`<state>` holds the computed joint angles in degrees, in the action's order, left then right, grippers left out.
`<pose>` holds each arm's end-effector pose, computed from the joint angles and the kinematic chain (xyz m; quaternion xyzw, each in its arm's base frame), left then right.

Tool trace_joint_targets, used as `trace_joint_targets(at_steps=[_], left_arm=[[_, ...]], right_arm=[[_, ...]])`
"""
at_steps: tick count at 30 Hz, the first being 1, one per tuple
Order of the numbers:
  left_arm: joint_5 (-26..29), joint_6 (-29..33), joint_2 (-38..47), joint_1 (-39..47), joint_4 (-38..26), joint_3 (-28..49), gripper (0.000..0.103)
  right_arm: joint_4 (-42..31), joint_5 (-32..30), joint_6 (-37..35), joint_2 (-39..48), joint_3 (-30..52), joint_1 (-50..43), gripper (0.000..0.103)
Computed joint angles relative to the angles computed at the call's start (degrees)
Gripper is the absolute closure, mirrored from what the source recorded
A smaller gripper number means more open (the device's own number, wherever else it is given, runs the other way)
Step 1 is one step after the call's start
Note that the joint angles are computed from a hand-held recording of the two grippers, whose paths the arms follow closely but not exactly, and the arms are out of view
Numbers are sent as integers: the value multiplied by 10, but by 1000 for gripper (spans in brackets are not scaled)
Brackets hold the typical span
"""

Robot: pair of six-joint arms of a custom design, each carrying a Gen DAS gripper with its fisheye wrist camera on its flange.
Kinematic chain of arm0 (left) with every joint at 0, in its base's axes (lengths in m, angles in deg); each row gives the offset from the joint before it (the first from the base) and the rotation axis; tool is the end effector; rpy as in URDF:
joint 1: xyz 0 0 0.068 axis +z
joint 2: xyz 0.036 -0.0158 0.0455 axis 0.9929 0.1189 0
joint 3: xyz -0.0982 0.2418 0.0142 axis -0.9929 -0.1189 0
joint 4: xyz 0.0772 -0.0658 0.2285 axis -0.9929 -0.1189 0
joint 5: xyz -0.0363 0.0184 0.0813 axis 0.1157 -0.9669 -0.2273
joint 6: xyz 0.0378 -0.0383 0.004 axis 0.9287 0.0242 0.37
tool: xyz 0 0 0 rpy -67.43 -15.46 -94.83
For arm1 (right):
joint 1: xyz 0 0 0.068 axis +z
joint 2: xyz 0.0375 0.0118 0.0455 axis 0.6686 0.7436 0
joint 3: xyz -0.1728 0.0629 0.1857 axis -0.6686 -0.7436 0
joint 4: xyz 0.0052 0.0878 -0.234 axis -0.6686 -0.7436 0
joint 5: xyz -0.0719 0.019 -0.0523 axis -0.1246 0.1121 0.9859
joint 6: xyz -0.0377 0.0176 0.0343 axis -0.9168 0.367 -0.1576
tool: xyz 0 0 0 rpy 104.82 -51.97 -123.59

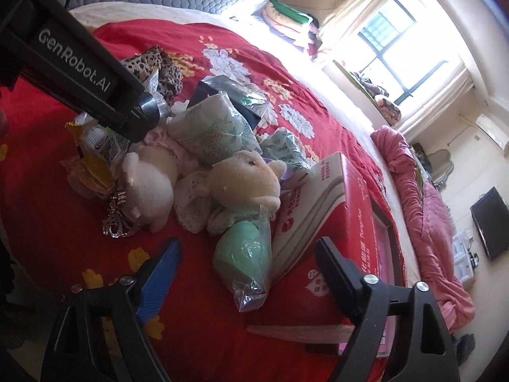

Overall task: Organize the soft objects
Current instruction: 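Grasp the white wet-wipes packet with the left gripper while the right grasps the bagged green ball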

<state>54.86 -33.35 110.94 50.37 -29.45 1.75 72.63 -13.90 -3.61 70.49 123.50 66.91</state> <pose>0.3119 -0.1915 0.1022 -0.2869 0.9205 -0.1097 0.2416 0.3368 0.1525 0.0747 -0.5052 0.7711 -0.1111 0.3712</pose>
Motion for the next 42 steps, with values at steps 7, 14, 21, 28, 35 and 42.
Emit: trace_joint_targets(at_steps=[7, 14, 21, 28, 35, 42], left_arm=[[38, 6, 10, 11, 57, -18, 57], [32, 4, -1, 7, 94, -44, 65], [-7, -14, -55, -25, 85, -84, 65], [-37, -31, -90, -46, 86, -110, 65], [-96, -51, -118, -60, 53, -115, 65], [-110, -38, -124, -78, 28, -95, 66]], right_arm=[[-3, 18, -16, 56, 51, 3, 51], [1, -19, -24, 29, 25, -14, 63], [-32, -110, 3, -45, -15, -56, 63], [-69, -186, 37, -86, -12, -87, 63], [-98, -251, 84, -108, -6, -120, 63], [-136, -316, 123, -107, 17, -150, 64]])
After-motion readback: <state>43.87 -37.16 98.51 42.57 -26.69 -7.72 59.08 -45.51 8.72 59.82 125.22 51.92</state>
